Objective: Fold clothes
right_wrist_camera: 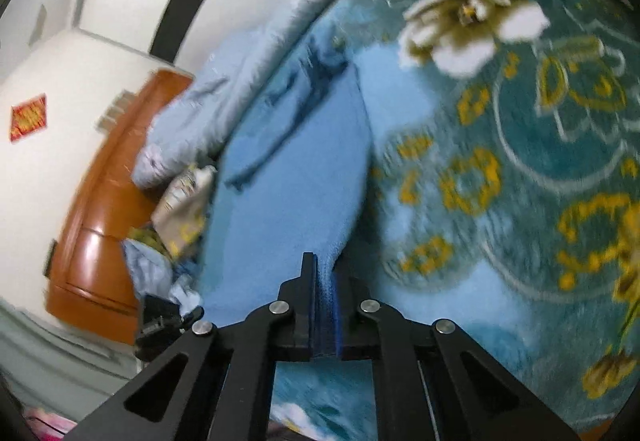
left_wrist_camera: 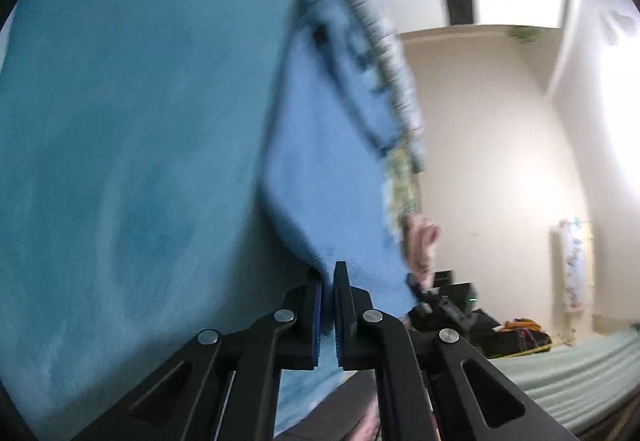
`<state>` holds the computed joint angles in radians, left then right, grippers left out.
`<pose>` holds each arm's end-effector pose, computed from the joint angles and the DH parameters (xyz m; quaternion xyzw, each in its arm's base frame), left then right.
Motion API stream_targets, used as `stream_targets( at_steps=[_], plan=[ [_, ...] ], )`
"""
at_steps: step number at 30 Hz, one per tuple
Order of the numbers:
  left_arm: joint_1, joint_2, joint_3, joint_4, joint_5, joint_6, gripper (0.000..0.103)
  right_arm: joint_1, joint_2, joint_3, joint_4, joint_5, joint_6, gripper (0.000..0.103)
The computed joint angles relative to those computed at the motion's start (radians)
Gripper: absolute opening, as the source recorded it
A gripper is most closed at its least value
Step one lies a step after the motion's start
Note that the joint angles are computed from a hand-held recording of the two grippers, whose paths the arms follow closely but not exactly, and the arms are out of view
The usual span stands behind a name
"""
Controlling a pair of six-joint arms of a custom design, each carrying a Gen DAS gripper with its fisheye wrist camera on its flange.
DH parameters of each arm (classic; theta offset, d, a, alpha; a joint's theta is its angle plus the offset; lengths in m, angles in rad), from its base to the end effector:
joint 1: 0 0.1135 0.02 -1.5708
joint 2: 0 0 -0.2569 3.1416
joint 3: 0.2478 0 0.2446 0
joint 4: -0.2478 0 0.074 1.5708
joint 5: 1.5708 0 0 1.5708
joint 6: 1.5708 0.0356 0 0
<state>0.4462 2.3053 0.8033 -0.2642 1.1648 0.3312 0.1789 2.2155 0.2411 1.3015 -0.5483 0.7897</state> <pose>0.2408 0.0789 -0.0147 -0.1013 0.8267 -0.5375 0.1321 0.2113 0.0571 0.0121 0.1487 0.8625 0.4104 0.2562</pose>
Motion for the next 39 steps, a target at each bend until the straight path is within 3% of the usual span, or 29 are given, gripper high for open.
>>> stream_targets(
  at_steps=[3,6,8,11,14,16,19,23,26,27,28,29,30,31,32,35,37,39],
  plan=[
    [-0.024,-0.072,0.022,0.063,0.051,-0.089,0.005,-0.014,-0.111,0.090,-0.174,-0.011,0.001,0.006],
    [-0.081,-0.114,0.087,0.245,0.049,-0.334,0.005,-0.025,-0.176,0.277,-0.411,-0.002,-0.017,0.006],
    [-0.131,-0.125,0.152,0.395,-0.010,-0.529,0.005,-0.032,-0.163,0.442,-0.565,0.012,-0.030,0.006],
    [-0.185,-0.060,0.301,0.467,-0.090,-0.735,0.005,-0.034,-0.085,0.730,-0.799,0.041,-0.053,0.006],
    [-0.232,0.093,0.577,0.411,-0.142,-0.921,0.005,-0.039,0.067,1.064,-1.050,0.078,-0.071,0.006],
    [-0.270,0.202,0.782,0.352,-0.216,-0.968,0.005,-0.044,0.194,1.270,-1.152,0.090,-0.043,0.006],
    [-0.301,0.354,1.036,0.214,-0.282,-0.975,0.005,-0.053,0.362,1.549,-1.307,0.104,-0.025,0.006],
    [-0.337,0.582,1.446,-0.047,-0.377,-0.963,0.005,-0.050,0.512,1.797,-1.487,0.132,-0.072,0.007],
    [-0.338,0.688,1.617,-0.136,-0.372,-0.977,0.008,-0.056,0.540,1.823,-1.486,0.112,-0.097,0.008],
    [-0.335,0.684,1.591,-0.081,-0.344,-1.005,0.016,-0.061,0.512,1.776,-1.444,0.108,-0.100,0.009],
    [-0.333,0.680,1.567,-0.025,-0.316,-1.035,0.040,-0.067,0.484,1.725,-1.395,0.105,-0.101,0.011],
    [-0.330,0.660,1.509,0.065,-0.284,-1.076,0.053,-0.073,0.456,1.677,-1.348,0.102,-0.102,0.023],
    [-0.327,0.641,1.455,0.160,-0.254,-1.122,0.071,-0.078,0.431,1.633,-1.303,0.099,-0.103,0.044],
    [-0.320,0.600,1.356,0.305,-0.227,-1.183,0.075,-0.084,0.407,1.591,-1.258,0.095,-0.104,0.052],
    [-0.317,0.571,1.302,0.375,-0.219,-1.203,0.076,-0.090,0.384,1.551,-1.215,0.091,-0.105,0.056],
    [-0.321,0.478,1.219,0.282,-0.275,-1.038,0.076,-0.094,0.308,1.449,-1.211,0.113,-0.152,0.056],
    [-0.336,0.397,1.158,0.108,-0.381,-0.808,0.076,-0.091,0.266,1.368,-1.208,0.114,-0.208,0.056],
    [-0.346,0.344,1.081,0.029,-0.480,-0.663,0.076,-0.086,0.238,1.285,-1.214,0.119,-0.256,0.056]
  ],
)
